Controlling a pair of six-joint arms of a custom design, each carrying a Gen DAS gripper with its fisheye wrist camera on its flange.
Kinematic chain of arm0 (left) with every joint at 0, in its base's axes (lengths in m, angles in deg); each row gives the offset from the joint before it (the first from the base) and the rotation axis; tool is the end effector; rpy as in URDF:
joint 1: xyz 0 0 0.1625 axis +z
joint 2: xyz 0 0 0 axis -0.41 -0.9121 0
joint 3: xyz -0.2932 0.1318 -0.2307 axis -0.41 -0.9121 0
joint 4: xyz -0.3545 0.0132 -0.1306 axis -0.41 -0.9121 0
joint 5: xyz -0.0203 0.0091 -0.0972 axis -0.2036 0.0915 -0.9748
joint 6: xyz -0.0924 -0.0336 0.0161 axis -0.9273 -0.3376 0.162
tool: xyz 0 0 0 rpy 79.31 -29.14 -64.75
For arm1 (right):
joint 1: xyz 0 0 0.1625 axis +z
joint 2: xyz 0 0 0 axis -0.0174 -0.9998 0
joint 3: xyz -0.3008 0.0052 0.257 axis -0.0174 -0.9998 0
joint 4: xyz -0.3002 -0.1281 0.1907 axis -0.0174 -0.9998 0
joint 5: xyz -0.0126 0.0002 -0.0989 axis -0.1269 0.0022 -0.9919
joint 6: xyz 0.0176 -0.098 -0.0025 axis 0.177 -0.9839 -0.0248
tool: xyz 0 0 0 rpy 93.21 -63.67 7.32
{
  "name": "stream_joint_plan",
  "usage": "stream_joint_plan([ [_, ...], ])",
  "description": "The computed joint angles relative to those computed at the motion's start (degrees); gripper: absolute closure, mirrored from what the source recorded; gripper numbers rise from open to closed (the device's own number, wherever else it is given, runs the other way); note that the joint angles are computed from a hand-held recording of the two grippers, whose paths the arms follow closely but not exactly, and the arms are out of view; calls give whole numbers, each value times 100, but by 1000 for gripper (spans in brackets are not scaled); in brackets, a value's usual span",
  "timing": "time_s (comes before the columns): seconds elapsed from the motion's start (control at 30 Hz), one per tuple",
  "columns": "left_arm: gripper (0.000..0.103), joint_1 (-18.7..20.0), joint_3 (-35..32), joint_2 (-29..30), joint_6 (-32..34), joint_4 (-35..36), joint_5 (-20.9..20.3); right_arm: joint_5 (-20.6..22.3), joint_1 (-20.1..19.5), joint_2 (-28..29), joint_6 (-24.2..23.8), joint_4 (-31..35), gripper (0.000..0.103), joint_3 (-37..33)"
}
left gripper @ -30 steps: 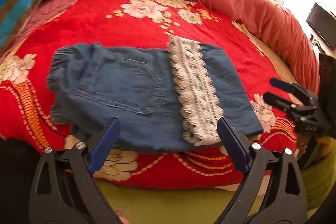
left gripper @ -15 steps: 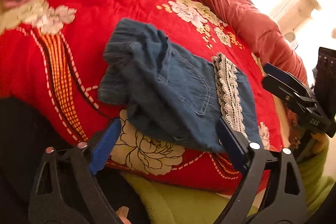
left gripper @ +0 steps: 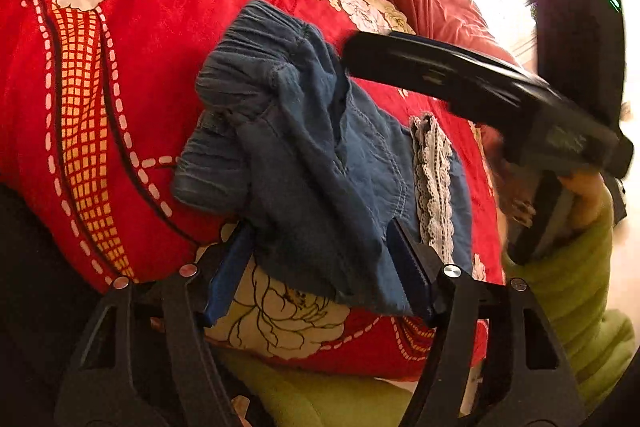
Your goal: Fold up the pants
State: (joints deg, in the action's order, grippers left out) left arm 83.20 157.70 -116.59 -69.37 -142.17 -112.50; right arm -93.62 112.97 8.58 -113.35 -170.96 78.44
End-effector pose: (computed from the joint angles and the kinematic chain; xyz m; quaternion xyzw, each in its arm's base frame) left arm -0.0324 -0.3916 0.1960 -0.0419 0.9569 -0.2787 0.0703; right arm 0.3407 -0.5565 -0.0100 0.5276 -0.8394 -0.0126 0.1295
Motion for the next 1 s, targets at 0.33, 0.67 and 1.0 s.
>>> stream_joint_plan([
  [0.33, 73, 69, -171, 153, 172, -79, 51, 427, -124, 653, 29, 1183, 65, -873],
  [0.67, 73, -822, -362, 340, 523, -48, 311, 1720, -735, -1043, -30, 72, 73, 729],
  [1.0, 72, -1402, -1121, 1645, 1100, 255, -28, 2343, -1690, -2437, 140, -879, 44, 2091],
])
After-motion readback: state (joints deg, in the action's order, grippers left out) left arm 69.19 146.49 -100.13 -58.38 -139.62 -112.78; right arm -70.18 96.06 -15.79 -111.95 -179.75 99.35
